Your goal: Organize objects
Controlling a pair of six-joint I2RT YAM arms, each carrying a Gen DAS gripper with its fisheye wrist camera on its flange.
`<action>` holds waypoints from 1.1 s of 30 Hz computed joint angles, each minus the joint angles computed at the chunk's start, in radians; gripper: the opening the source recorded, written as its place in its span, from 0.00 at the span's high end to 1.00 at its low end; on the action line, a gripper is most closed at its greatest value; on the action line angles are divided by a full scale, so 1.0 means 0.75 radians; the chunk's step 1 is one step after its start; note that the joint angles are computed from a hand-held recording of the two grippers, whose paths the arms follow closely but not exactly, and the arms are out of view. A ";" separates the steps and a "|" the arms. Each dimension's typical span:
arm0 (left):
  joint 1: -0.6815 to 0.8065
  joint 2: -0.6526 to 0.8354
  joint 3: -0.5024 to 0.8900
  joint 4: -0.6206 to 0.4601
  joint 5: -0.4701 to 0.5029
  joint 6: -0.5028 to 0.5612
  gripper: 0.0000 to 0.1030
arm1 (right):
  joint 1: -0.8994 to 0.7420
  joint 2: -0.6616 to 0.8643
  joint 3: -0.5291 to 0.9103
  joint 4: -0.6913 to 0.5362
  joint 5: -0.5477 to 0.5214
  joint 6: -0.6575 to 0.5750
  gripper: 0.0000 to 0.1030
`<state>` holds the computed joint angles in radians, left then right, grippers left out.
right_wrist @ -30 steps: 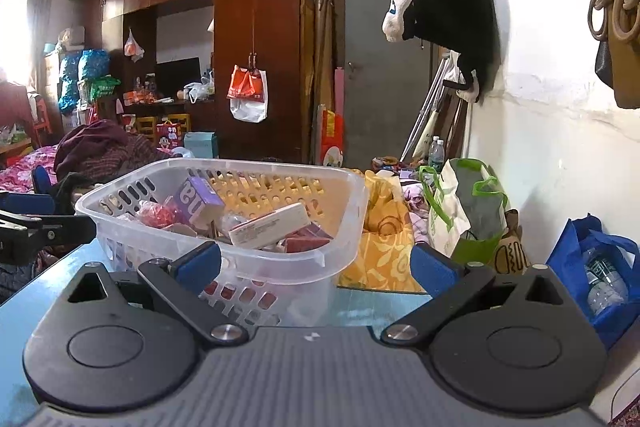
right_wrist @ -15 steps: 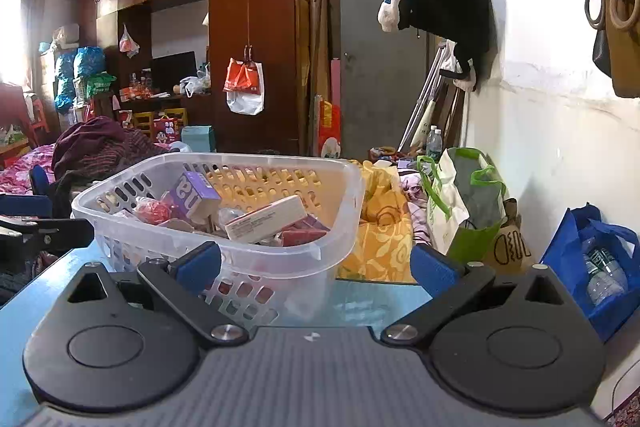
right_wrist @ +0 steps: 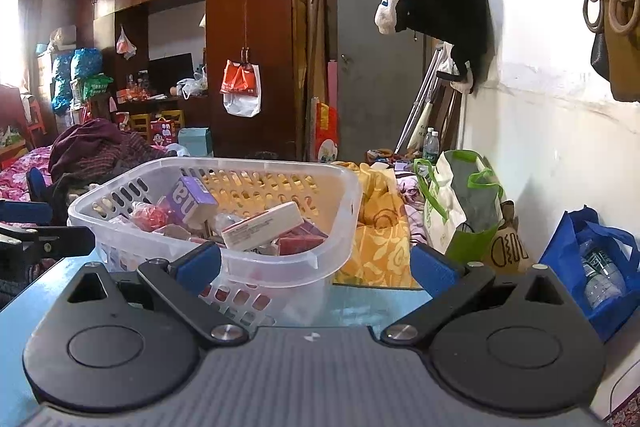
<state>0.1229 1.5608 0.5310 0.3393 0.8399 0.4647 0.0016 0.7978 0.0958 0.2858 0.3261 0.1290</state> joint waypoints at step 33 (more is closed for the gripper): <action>-0.062 -0.029 -0.003 -0.015 -0.072 -0.031 0.00 | 0.004 0.035 0.013 0.026 -0.001 -0.028 0.00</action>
<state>0.0764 1.5393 0.5291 0.3281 0.7855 0.4415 0.0043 0.8241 0.1052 0.3052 0.3255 0.1080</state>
